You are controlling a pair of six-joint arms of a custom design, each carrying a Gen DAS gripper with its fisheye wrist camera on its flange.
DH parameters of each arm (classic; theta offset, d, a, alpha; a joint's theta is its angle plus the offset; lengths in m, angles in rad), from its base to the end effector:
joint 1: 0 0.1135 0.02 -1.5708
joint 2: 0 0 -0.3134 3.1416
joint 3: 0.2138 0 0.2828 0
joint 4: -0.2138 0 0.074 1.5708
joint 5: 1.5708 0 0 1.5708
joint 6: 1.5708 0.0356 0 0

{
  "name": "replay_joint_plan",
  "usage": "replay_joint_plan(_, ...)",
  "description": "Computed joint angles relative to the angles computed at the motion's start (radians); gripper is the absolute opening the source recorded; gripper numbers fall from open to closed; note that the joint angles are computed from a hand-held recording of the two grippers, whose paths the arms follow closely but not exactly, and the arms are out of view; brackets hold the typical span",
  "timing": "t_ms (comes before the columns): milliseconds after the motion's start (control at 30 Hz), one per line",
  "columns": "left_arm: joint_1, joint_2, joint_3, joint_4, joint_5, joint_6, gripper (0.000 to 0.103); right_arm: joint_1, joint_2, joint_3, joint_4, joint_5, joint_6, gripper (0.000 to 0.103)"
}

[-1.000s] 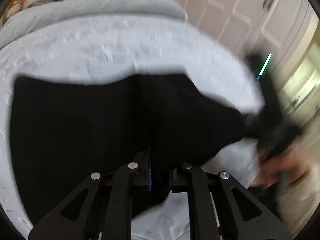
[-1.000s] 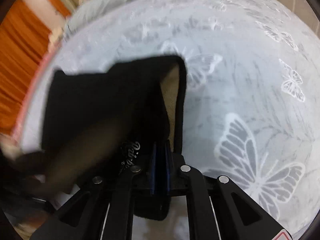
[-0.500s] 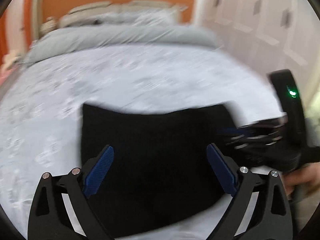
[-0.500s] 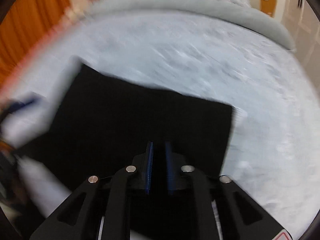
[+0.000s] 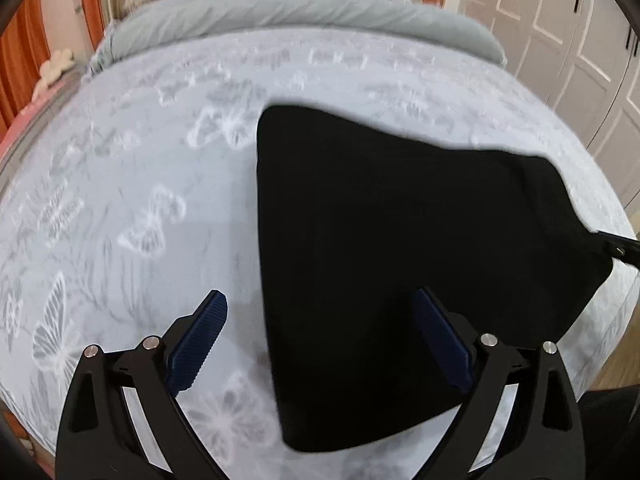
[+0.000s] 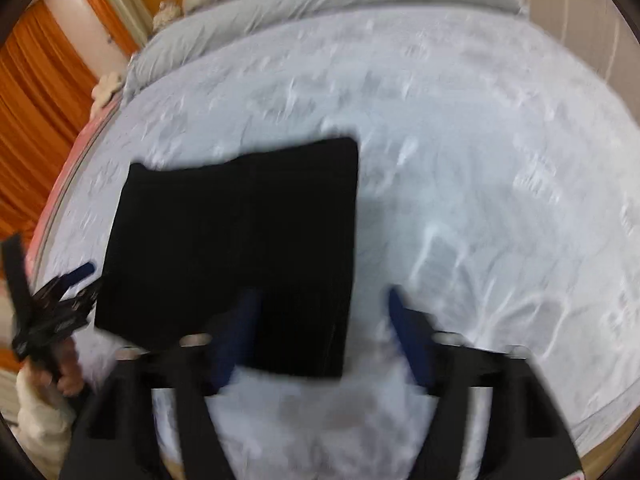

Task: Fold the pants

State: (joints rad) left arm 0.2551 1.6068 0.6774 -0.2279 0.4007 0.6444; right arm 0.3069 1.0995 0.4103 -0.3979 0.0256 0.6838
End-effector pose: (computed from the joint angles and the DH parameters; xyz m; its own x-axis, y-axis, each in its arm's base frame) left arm 0.2818 0.0591 0.1434 -0.7569 0.3743 -0.5358 0.4678 0.8827 -0.0442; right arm 0.1720 0.0535 0.1663 -0.8378 0.3970 -0.3748 0.3078 0.9105 0.2762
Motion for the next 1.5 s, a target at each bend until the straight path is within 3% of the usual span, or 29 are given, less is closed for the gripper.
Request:
replay_joint_plan(67,0.010,0.053,-0.001,0.007,-0.021,0.030,0.093,0.055,0.040,0.001,0.044,-0.002,0.024,0.020)
replay_joint_plan(100,0.018,0.066,0.003,0.005,-0.014,0.039,0.093,0.119,0.026,0.029,0.005,0.079,0.037,0.014)
replay_joint_plan(233,0.053,0.055,0.029,-0.030,0.028,0.081,0.081,0.307,-0.122,0.112,-0.164,0.314,0.068,0.012)
replay_joint_plan(267,0.059,0.041,0.018,-0.013,0.027,0.082,0.081,0.304,-0.078,0.116,-0.189,0.335,0.062,0.016)
replay_joint_plan(367,0.056,0.020,-0.030,0.062,-0.004,0.098,0.085,0.160,0.084,0.025,-0.093,0.197,0.027,0.033)
replay_joint_plan(433,0.060,0.021,-0.030,0.053,0.004,0.108,0.085,0.152,-0.032,0.011,-0.105,0.182,0.065,0.037)
replay_joint_plan(500,0.064,-0.004,-0.039,0.048,0.002,0.104,0.086,0.160,-0.159,-0.004,-0.117,0.211,0.108,0.065)
replay_joint_plan(633,0.077,-0.032,-0.038,-0.003,0.027,0.114,0.092,0.058,-0.159,-0.023,-0.083,0.125,0.099,0.067)
replay_joint_plan(700,0.082,-0.047,-0.039,-0.030,0.035,0.117,0.094,-0.041,-0.097,-0.029,-0.016,0.014,0.049,0.067)
replay_joint_plan(800,0.120,0.016,0.039,-0.209,0.119,0.151,0.098,-0.080,-0.045,-0.059,0.066,-0.123,0.046,0.067)
replay_joint_plan(867,0.154,0.170,0.168,-0.433,0.192,0.174,0.098,-0.083,0.019,-0.073,0.123,-0.164,0.051,0.067)
replay_joint_plan(967,0.182,0.368,0.306,-0.595,0.253,0.128,0.098,-0.087,0.070,-0.106,0.216,-0.227,0.097,0.069)
replay_joint_plan(1067,0.192,0.428,0.374,-0.668,0.330,0.120,0.098,-0.151,0.104,-0.134,0.309,-0.320,0.104,0.074)
replay_joint_plan(1167,0.172,0.477,0.416,-0.682,0.371,0.059,0.098,-0.174,0.155,-0.146,0.415,-0.385,0.125,0.087)
replay_joint_plan(1333,0.125,0.520,0.467,-0.718,0.428,0.023,0.098,-0.145,0.274,-0.117,0.533,-0.343,0.118,0.086)
replay_joint_plan(1367,0.114,0.532,0.477,-0.727,0.439,0.030,0.098,-0.143,0.287,-0.114,0.547,-0.335,0.118,0.081)
replay_joint_plan(1400,0.103,0.530,0.472,-0.707,0.440,0.009,0.097,-0.141,0.290,-0.107,0.539,-0.316,0.108,0.074)
replay_joint_plan(1433,0.097,0.524,0.464,-0.689,0.444,-0.003,0.085,-0.145,0.288,-0.107,0.542,-0.323,0.099,0.065)
replay_joint_plan(1467,0.086,0.511,0.452,-0.662,0.429,-0.008,0.052,-0.156,0.287,-0.113,0.554,-0.339,0.093,0.056)
replay_joint_plan(1500,0.074,0.510,0.448,-0.642,0.403,-0.017,0.046,-0.173,0.271,-0.129,0.564,-0.363,0.089,0.050)
